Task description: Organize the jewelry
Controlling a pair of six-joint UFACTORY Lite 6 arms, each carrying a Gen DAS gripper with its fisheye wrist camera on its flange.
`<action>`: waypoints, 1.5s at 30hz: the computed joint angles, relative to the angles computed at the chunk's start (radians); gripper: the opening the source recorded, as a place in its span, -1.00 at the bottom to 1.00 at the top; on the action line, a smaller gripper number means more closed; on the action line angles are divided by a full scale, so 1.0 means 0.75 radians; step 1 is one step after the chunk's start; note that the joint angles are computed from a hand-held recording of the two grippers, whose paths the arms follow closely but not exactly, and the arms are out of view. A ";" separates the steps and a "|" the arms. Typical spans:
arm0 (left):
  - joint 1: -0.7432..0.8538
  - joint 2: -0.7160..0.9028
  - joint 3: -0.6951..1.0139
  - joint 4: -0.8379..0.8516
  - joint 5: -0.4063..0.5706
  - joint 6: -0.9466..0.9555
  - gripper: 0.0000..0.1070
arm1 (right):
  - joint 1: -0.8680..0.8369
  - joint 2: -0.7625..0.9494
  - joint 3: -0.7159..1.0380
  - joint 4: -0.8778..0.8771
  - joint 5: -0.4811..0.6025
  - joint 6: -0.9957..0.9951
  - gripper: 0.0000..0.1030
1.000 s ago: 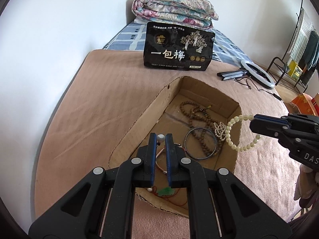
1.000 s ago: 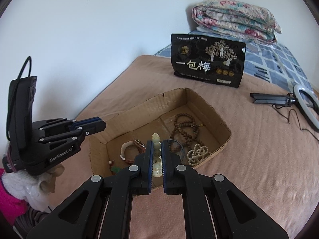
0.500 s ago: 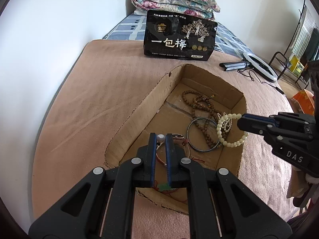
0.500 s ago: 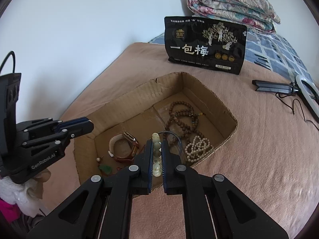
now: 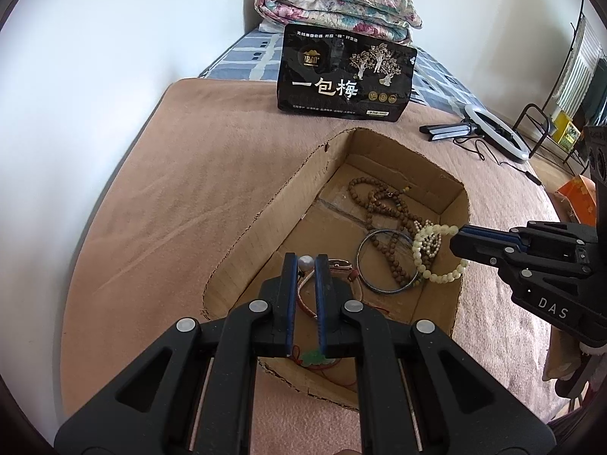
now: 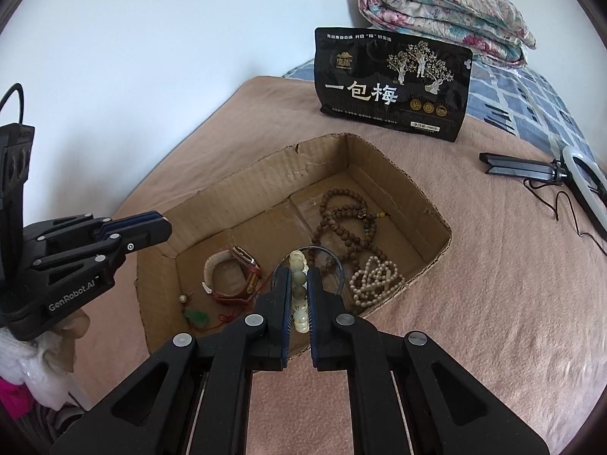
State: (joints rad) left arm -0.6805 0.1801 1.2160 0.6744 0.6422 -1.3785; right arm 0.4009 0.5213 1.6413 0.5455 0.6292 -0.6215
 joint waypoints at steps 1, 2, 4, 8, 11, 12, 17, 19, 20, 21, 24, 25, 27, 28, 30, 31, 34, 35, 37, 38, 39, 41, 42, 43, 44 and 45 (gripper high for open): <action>0.000 0.006 0.008 -0.003 0.005 0.006 -0.87 | 0.001 0.000 0.000 -0.009 -0.002 0.009 -0.87; -0.001 0.003 0.006 -0.003 0.007 0.007 -0.87 | 0.001 0.003 0.003 -0.016 -0.001 0.015 -0.84; -0.003 0.010 0.016 -0.005 0.014 0.014 -0.87 | 0.001 0.003 0.003 -0.020 -0.004 0.019 -0.70; -0.010 0.015 0.015 0.003 0.020 0.003 -0.79 | 0.004 -0.008 -0.008 -0.040 -0.019 0.031 -0.28; -0.019 0.016 0.014 0.029 0.030 -0.024 -0.36 | 0.005 -0.024 -0.026 -0.063 -0.036 0.045 -0.15; -0.024 0.015 0.016 0.039 0.035 -0.032 -0.37 | 0.007 -0.032 -0.034 -0.078 -0.044 0.057 -0.10; -0.043 0.009 0.028 0.054 0.057 -0.055 -0.37 | 0.007 -0.105 -0.108 -0.117 -0.088 0.078 0.08; -0.061 0.010 0.045 0.064 0.084 -0.063 -0.36 | 0.004 -0.139 -0.134 -0.137 -0.093 0.096 0.12; -0.071 0.006 0.047 0.068 0.096 -0.070 -0.36 | 0.001 -0.161 -0.150 -0.144 -0.097 0.102 0.17; -0.085 0.003 0.057 0.075 0.113 -0.076 -0.37 | -0.002 -0.179 -0.164 -0.145 -0.100 0.103 0.19; -0.127 -0.013 0.079 0.098 0.168 -0.101 -0.36 | -0.018 -0.268 -0.233 -0.132 -0.112 0.085 0.22; -0.144 -0.019 0.090 0.107 0.189 -0.110 -0.36 | -0.024 -0.286 -0.246 -0.128 -0.112 0.078 0.23; -0.180 -0.026 0.115 0.123 0.231 -0.124 -0.36 | -0.033 -0.336 -0.279 -0.132 -0.114 0.072 0.23; -0.201 -0.027 0.130 0.132 0.256 -0.131 -0.36 | -0.040 -0.366 -0.301 -0.134 -0.114 0.067 0.23; -0.249 -0.026 0.164 0.147 0.310 -0.145 -0.36 | -0.054 -0.428 -0.341 -0.131 -0.108 0.058 0.23; -0.270 -0.025 0.177 0.155 0.333 -0.150 -0.36 | -0.065 -0.455 -0.357 -0.122 -0.100 0.046 0.23; -0.336 -0.026 0.213 0.177 0.398 -0.178 -0.36 | -0.097 -0.547 -0.421 -0.096 -0.089 0.006 0.26; -0.361 -0.029 0.223 0.184 0.418 -0.191 -0.36 | -0.110 -0.580 -0.444 -0.086 -0.086 -0.008 0.30; -0.415 -0.023 0.257 0.205 0.467 -0.221 -0.36 | -0.137 -0.642 -0.488 -0.063 -0.076 -0.040 0.34; -0.442 -0.018 0.273 0.214 0.490 -0.232 -0.36 | -0.154 -0.665 -0.505 -0.045 -0.070 -0.064 0.34; -0.471 -0.007 0.297 0.223 0.512 -0.238 -0.36 | -0.172 -0.694 -0.525 -0.029 -0.062 -0.085 0.34; -0.522 0.021 0.348 0.233 0.553 -0.241 -0.30 | -0.212 -0.751 -0.568 0.005 -0.042 -0.131 0.35; -0.544 0.033 0.367 0.240 0.569 -0.249 -0.21 | -0.234 -0.777 -0.586 0.018 -0.030 -0.152 0.35; -0.572 0.048 0.393 0.247 0.587 -0.259 -0.19 | -0.250 -0.800 -0.603 0.025 -0.025 -0.167 0.35; -0.593 0.059 0.415 0.249 0.604 -0.263 -0.18 | -0.265 -0.825 -0.623 0.027 -0.024 -0.179 0.35; -0.621 0.077 0.445 0.255 0.625 -0.269 -0.17 | -0.283 -0.853 -0.646 0.031 -0.021 -0.195 0.35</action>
